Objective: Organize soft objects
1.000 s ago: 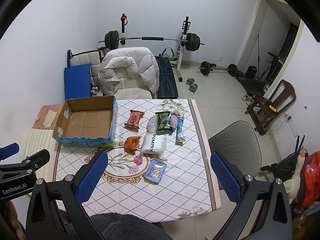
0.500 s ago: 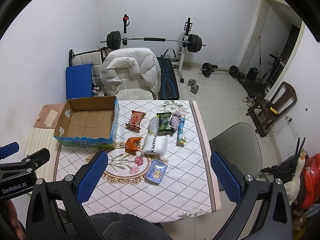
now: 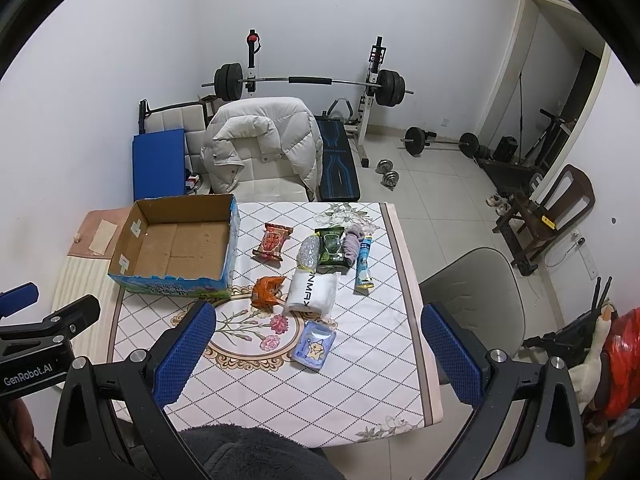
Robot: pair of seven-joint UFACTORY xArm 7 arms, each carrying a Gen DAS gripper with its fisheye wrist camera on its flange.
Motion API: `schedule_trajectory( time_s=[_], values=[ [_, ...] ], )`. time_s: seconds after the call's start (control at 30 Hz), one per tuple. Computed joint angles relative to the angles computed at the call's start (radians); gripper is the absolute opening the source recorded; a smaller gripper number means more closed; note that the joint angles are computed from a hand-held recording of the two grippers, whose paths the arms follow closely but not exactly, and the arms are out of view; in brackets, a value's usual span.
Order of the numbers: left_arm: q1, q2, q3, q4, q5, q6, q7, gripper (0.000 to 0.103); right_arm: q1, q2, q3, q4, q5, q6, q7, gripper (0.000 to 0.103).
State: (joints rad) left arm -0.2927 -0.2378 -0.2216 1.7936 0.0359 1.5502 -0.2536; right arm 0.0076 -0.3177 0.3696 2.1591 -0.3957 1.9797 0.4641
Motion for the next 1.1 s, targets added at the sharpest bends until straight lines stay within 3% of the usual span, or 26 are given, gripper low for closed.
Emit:
schedule_trajectory(
  time_s=[0.67, 0.8, 0.97, 1.1],
  values=[
    [-0.001, 0.015, 0.008, -0.005, -0.001, 0.001, 0.017, 0.103, 0.021, 0.031, -0.006, 0.017, 0.001, 0.006, 0.019, 0.103],
    [-0.001, 0.036, 0.011, -0.029, 0.000, -0.025, 0.020, 0.103, 0.039, 0.001, -0.079, -0.076, 0.058, -0.053, 0.036, 0.103],
    [-0.011, 0.097, -0.012, -0.101, 0.117, -0.125, 0.001, 0.103, 0.026, -0.090, -0.272, -0.397, 0.206, -0.232, 0.024, 0.103],
    [-0.039, 0.206, -0.006, -0.112, 0.173, -0.149, 0.008, 0.103, -0.013, -0.053, -0.381, -0.641, 0.292, -0.367, -0.040, 0.103]
  ],
)
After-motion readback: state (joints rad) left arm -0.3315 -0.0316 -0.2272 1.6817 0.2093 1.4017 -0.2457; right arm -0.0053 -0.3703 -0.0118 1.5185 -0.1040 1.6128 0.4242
